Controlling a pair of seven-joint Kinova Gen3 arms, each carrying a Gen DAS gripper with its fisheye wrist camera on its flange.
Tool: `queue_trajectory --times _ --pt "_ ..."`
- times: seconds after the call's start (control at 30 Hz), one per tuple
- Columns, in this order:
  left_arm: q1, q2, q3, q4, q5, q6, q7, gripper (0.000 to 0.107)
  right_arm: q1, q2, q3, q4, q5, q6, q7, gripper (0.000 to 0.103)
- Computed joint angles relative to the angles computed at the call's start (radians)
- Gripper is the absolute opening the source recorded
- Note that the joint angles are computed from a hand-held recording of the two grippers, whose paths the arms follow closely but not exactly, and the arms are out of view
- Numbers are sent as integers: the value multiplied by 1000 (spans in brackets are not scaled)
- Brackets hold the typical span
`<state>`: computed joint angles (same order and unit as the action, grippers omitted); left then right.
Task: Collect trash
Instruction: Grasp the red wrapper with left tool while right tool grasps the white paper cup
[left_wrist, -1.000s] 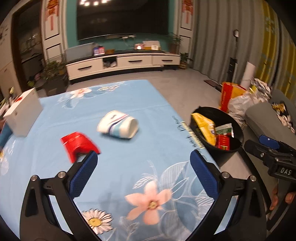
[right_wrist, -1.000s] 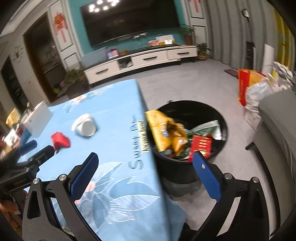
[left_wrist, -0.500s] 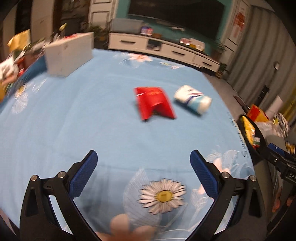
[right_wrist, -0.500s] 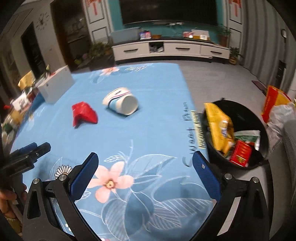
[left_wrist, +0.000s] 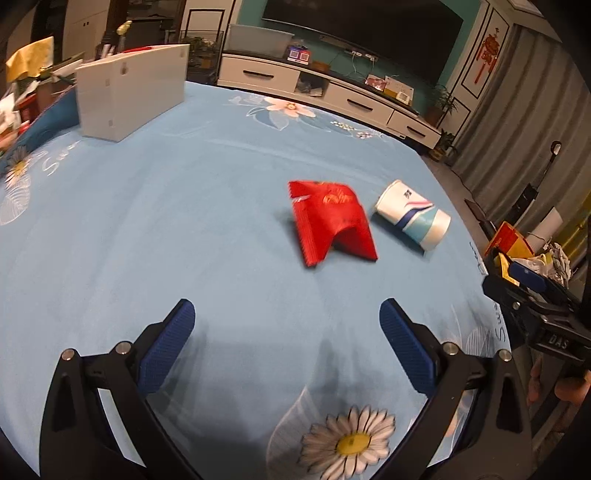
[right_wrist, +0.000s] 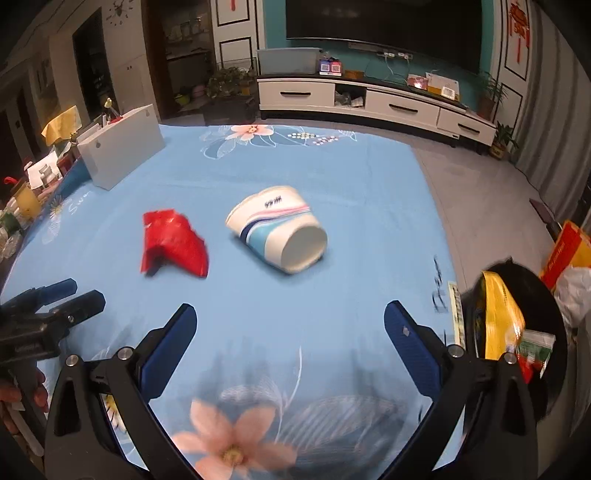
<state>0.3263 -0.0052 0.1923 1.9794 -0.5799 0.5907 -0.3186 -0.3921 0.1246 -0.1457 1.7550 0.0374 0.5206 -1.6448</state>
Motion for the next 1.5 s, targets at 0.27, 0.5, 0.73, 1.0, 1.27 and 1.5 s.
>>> queue_trajectory --times 0.27,0.5,0.73,1.0,1.27,1.5 --pt "-6 103 -60 -93 43 -56 -101 100 34 159 -15 -175 -60 39 139 99" --pt "-5 181 -118 -168 137 -114 -232 100 15 267 -8 -295 -63 114 242 99" --pt "19 249 -160 -238 198 -90 -321 96 -3 314 2 -338 -56 125 272 99" --pt "52 247 -186 -225 216 -104 -332 55 -1 311 2 -324 -70 111 285 76" --pt "92 235 -188 -223 176 -112 -335 27 21 256 -3 -252 -108 64 243 71" --pt "179 196 -188 -233 9 -51 -220 26 109 138 -46 -128 -231 4 278 71"
